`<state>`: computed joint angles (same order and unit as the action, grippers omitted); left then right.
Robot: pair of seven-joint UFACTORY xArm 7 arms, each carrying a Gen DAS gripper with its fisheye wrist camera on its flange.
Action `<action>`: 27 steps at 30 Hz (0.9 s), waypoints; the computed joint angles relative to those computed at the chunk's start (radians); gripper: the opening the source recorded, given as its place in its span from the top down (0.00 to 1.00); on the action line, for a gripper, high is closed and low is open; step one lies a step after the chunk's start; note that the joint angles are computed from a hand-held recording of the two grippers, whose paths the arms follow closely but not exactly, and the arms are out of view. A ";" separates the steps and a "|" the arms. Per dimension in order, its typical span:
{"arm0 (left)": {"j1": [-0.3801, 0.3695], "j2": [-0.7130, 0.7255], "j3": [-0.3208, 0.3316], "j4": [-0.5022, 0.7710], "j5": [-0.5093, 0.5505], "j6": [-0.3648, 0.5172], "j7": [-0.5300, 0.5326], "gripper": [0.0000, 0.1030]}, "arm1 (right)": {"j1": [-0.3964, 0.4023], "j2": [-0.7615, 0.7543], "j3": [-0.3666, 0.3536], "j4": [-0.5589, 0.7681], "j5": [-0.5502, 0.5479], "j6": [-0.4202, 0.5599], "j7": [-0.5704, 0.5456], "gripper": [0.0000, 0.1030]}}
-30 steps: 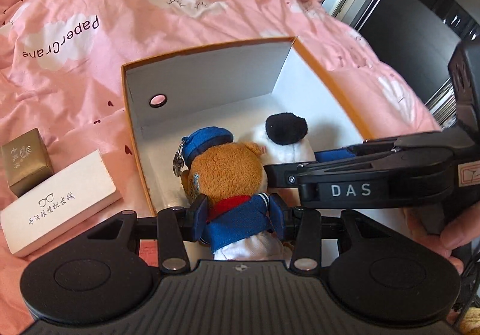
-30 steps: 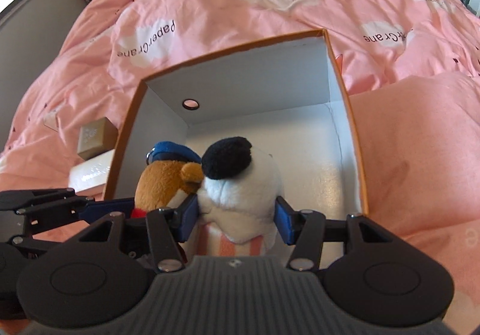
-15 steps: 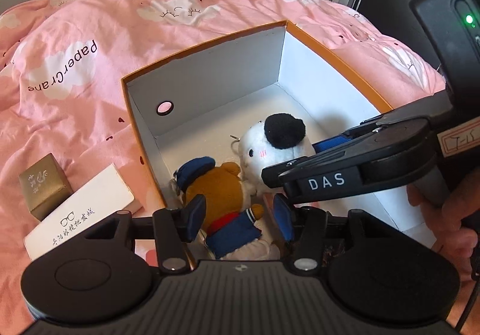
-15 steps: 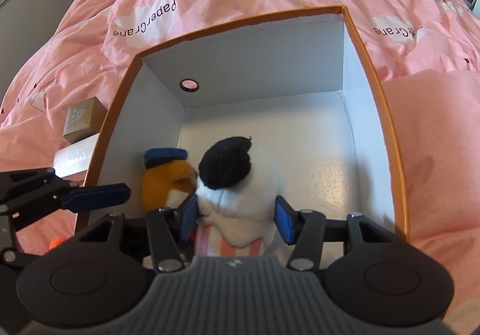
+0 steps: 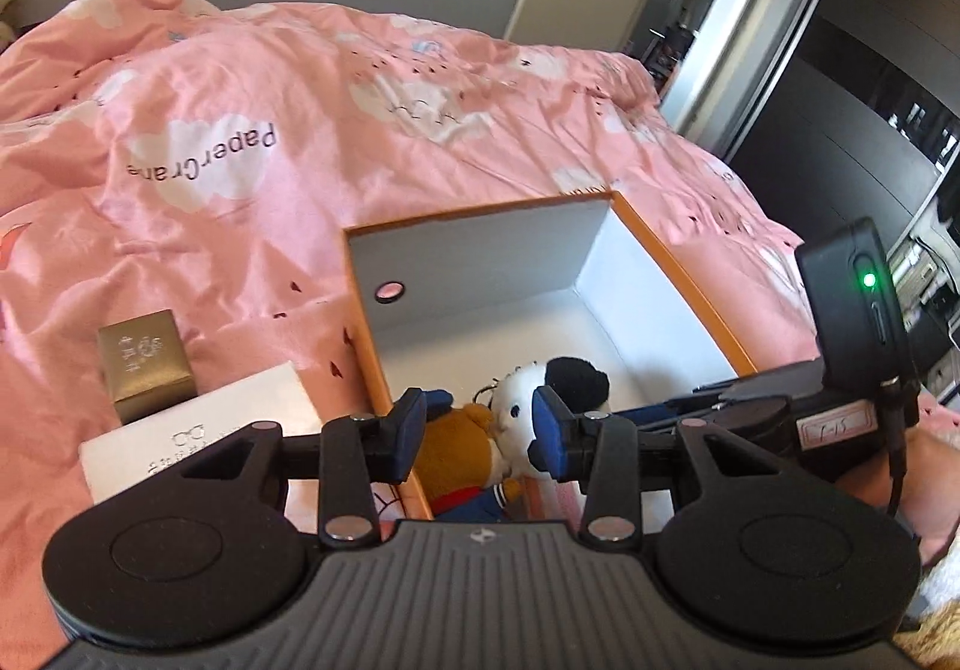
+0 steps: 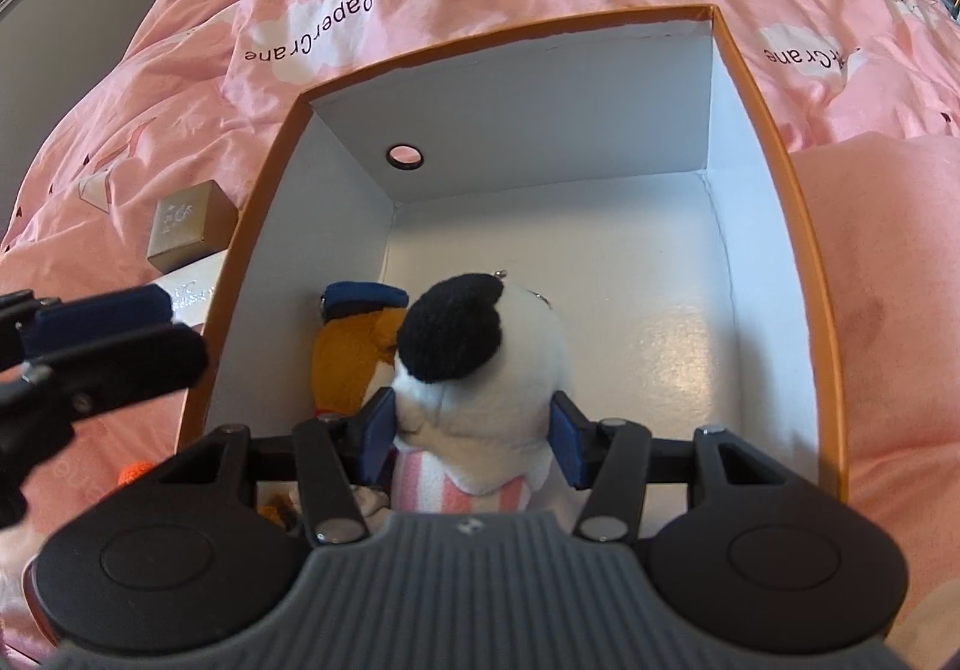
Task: Organize objects
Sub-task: 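Open both tools and lift them out of the orange box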
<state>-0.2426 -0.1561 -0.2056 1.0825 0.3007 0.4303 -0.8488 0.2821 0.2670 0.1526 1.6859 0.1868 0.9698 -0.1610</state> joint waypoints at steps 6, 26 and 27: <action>0.022 -0.021 -0.017 -0.010 0.046 0.056 -0.097 0.55 | 0.022 0.010 -0.004 -0.023 -0.059 -0.033 0.002 0.45; 0.053 -0.129 -0.086 -0.073 0.189 0.210 -0.331 0.55 | 0.063 -0.192 -0.008 -0.271 -0.255 -0.331 0.037 0.32; 0.050 -0.133 -0.088 -0.068 0.193 0.229 -0.322 0.55 | 0.056 -0.219 -0.002 -0.304 -0.217 -0.376 0.021 0.32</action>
